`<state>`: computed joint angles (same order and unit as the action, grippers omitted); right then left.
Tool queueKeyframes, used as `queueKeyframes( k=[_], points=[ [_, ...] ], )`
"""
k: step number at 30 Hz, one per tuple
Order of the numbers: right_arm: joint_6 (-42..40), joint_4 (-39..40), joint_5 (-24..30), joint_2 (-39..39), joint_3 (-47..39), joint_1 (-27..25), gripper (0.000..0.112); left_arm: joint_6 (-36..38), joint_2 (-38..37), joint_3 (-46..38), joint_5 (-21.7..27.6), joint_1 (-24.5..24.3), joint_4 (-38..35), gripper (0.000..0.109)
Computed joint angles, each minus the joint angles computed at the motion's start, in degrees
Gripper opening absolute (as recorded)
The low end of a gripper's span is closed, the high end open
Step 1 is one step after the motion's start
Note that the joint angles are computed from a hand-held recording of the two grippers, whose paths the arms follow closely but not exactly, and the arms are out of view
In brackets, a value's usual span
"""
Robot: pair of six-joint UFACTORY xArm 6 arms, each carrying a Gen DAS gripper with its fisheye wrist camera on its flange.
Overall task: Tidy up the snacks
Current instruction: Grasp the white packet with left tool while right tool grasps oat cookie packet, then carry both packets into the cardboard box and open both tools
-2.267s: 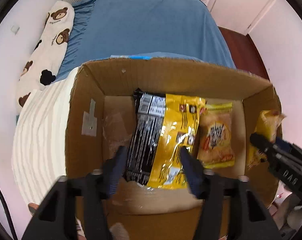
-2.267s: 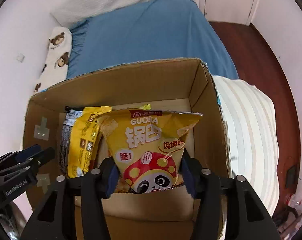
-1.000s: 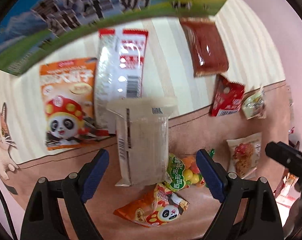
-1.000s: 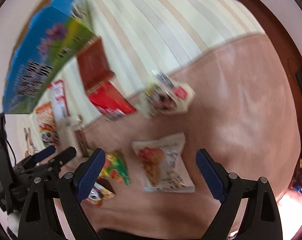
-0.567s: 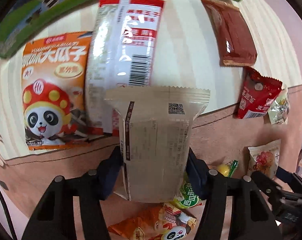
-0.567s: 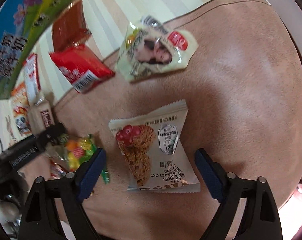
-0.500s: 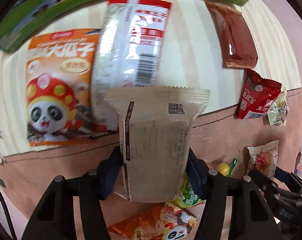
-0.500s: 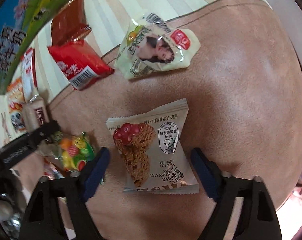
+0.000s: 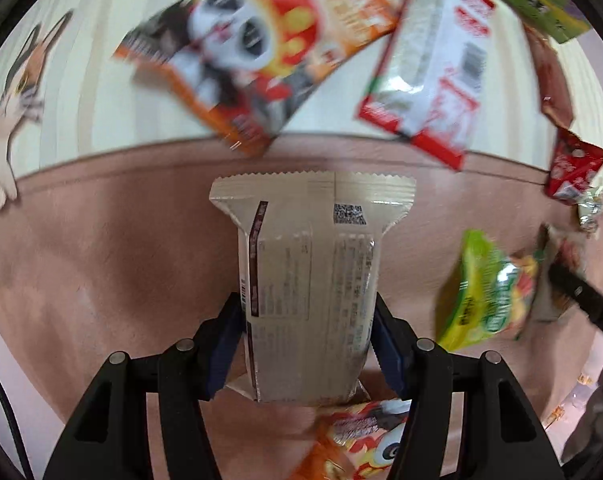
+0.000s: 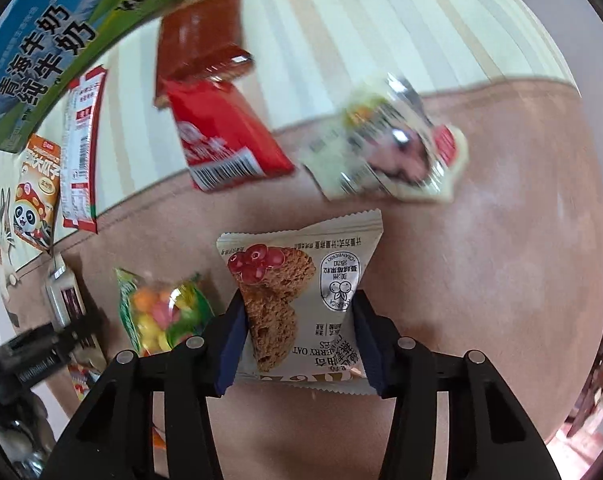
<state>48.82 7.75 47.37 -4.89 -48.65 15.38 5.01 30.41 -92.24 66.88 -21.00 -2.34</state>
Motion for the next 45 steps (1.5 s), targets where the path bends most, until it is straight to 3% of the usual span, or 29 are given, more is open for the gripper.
queueKeyframes(
  k=[3,5,10,15,19,25,35,40,45],
  points=[
    [-2.9,2.4,1.7,3.0,-3.3,-0.5,0.056,0.1,0.8,-0.2,-0.1,0.4,-1.8,0.059],
    [-6.3,5.3,2.7,5.7,-5.2,-1.2,0.067,0.2,0.3,1.4,-0.9,0.6,-2.3,0.059],
    [-7.3,6.5,3.5,7.5,-6.9,-1.3,0.067,1.8,3.1,-1.9,-0.6,2.5,-1.6,0.059],
    [-7.8,6.5,3.0,8.3,-7.1,-1.6,0.067,0.1,1.8,-0.2,-0.8,0.9,-1.3,0.059],
    [-7.1,3.2,3.0,7.7,-5.0,-0.3,0.060,-0.7,-2.2,4.6,-2.7,0.4,-0.9,0.058],
    [-6.1,1.6,2.2,7.2,-4.3,0.7,0.052,-1.4,-4.2,5.5,-1.7,0.2,-1.0,0.058],
    [-5.6,5.0,1.0,-2.9,1.2,-0.6,0.048,0.4,-9.3,5.4,1.4,2.2,-5.1,0.057],
    [-7.5,8.7,-0.6,-8.3,-0.2,-1.6,0.048,1.3,-11.3,-0.4,4.7,3.3,-9.4,0.053],
    [-11.9,9.4,-2.2,-5.4,-11.4,-3.4,0.048,2.2,-6.4,-16.4,8.8,3.1,-14.7,0.053]
  ],
)
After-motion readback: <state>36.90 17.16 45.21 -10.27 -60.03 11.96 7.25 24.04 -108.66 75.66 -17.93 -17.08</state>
